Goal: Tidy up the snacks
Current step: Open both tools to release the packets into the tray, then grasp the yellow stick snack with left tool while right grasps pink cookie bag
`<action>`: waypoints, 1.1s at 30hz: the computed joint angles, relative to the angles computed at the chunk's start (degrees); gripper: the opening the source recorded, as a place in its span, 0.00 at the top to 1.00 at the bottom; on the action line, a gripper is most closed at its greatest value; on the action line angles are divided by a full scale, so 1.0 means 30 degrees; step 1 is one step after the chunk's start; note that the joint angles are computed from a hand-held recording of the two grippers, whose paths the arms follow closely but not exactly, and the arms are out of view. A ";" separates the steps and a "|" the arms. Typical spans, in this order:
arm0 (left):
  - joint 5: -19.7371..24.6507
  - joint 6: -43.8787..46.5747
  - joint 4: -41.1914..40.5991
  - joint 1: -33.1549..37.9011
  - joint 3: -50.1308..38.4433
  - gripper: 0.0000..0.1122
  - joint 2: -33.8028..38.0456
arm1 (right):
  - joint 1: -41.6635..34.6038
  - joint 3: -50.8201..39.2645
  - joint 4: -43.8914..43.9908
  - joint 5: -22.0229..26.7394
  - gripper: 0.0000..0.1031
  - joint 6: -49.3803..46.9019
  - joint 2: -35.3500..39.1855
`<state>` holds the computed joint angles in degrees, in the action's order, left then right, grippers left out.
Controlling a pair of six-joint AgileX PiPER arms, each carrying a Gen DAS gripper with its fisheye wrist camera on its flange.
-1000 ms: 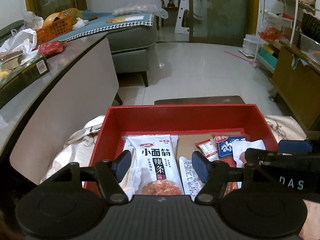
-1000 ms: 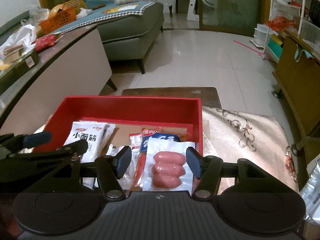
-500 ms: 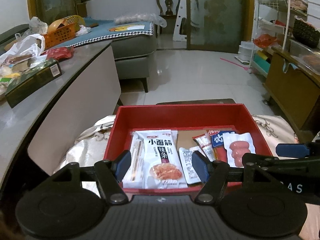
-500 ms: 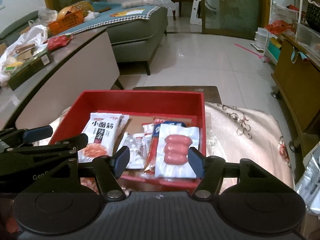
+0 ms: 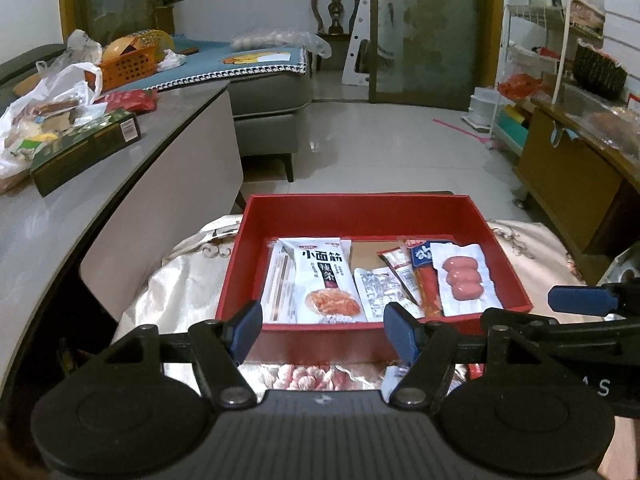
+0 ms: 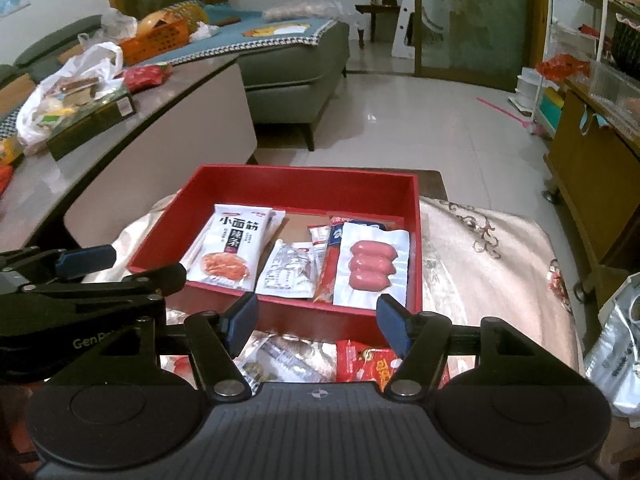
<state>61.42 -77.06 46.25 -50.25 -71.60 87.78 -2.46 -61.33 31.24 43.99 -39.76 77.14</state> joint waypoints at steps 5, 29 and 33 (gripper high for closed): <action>0.0782 -0.0797 0.0431 -0.1129 0.0473 0.45 -0.0624 | -0.0272 0.0782 0.0093 0.0164 0.30 -0.0492 -0.1265; 0.2242 -0.1640 -0.0393 -0.3222 0.1947 0.40 -0.1931 | -0.1185 0.2956 -0.0379 0.1036 0.19 -0.2081 -0.4169; 0.2097 -0.1496 -0.1649 -0.2440 0.2795 0.40 -0.2432 | -0.1256 0.3027 -0.0283 0.1440 0.19 -0.2364 -0.4101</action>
